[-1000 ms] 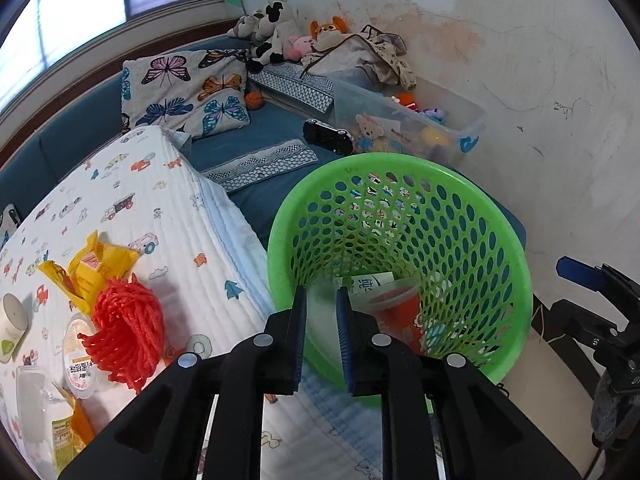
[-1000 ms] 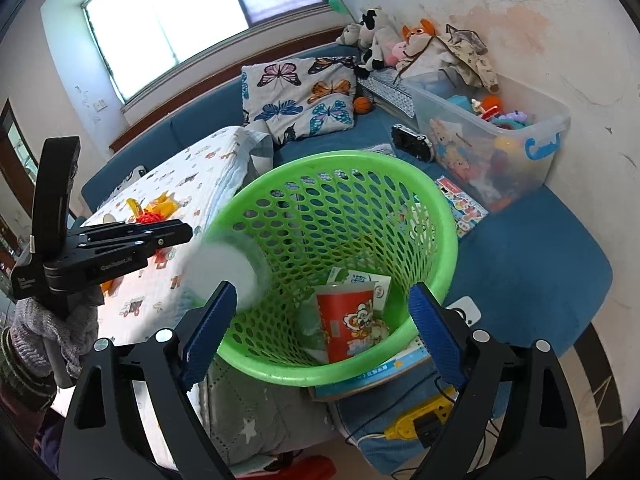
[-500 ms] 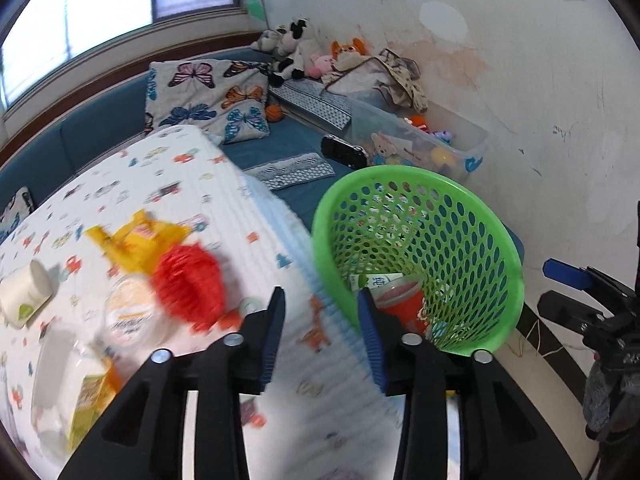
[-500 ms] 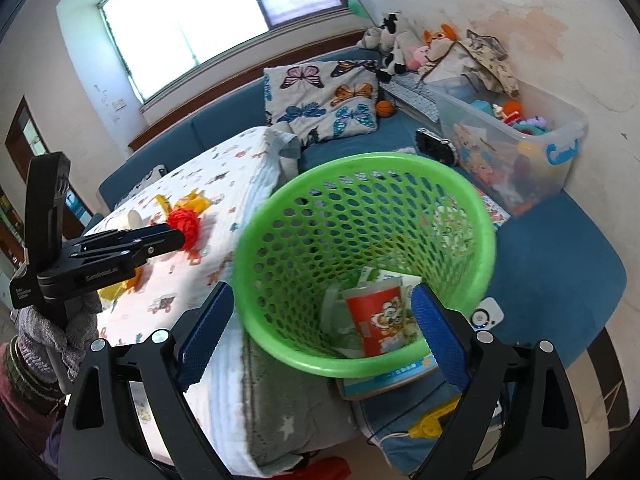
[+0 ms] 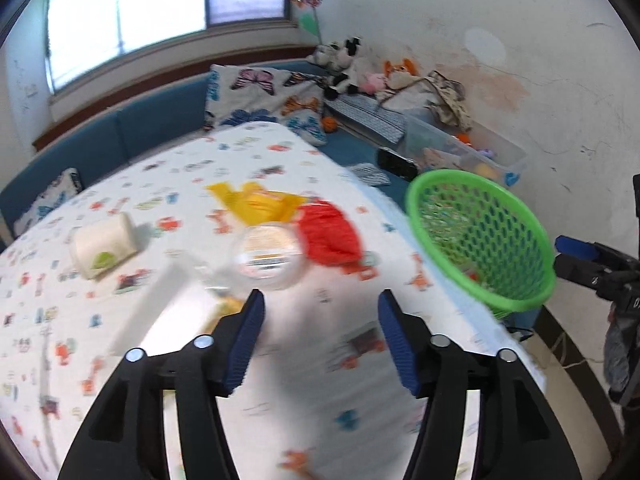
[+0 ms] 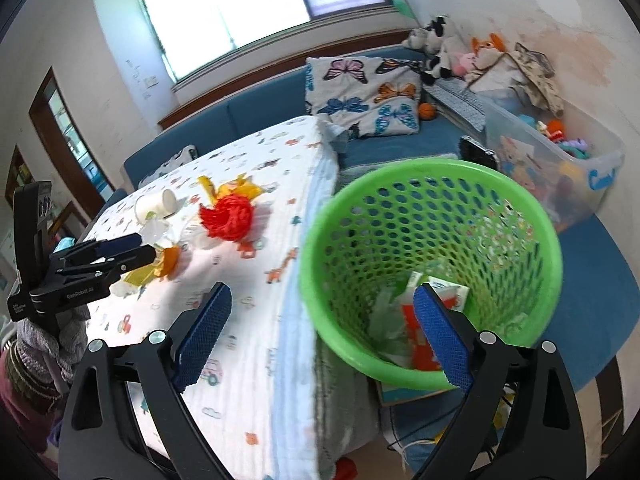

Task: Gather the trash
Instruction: 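Move the left tool to the clear plastic bottle while the right tool moves toward the bread slice, then grasp the clear plastic bottle with the left tool while the right tool grasps the bread slice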

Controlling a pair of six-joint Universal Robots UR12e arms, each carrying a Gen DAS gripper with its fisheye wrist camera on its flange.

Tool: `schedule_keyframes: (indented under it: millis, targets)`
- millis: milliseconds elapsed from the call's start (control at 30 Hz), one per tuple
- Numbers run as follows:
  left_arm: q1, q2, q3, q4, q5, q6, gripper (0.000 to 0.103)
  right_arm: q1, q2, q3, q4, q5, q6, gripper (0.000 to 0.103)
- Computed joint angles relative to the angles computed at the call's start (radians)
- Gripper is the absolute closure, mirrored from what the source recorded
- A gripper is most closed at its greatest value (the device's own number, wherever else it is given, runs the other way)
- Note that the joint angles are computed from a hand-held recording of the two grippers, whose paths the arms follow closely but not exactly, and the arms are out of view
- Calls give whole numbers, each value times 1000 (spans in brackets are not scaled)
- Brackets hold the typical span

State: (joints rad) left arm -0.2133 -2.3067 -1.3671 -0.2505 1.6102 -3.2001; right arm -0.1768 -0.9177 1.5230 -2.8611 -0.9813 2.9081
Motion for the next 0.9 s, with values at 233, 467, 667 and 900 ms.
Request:
schedule_keyframes:
  millis: [233,467,667,900]
  targets:
    - [44,36,-65,21,39,17,36,28,4,-15,30,11,-36,11]
    - [68,37,-85,-13,60,116,31,55,12,-38,69,5,-69,10]
    - [83,22,-73,-50,54,168,31,78,20,-58,101,-8,-98,10]
    - [96,9,-52,-74,37,226,31,106,32,-83,146,-21,-128,10]
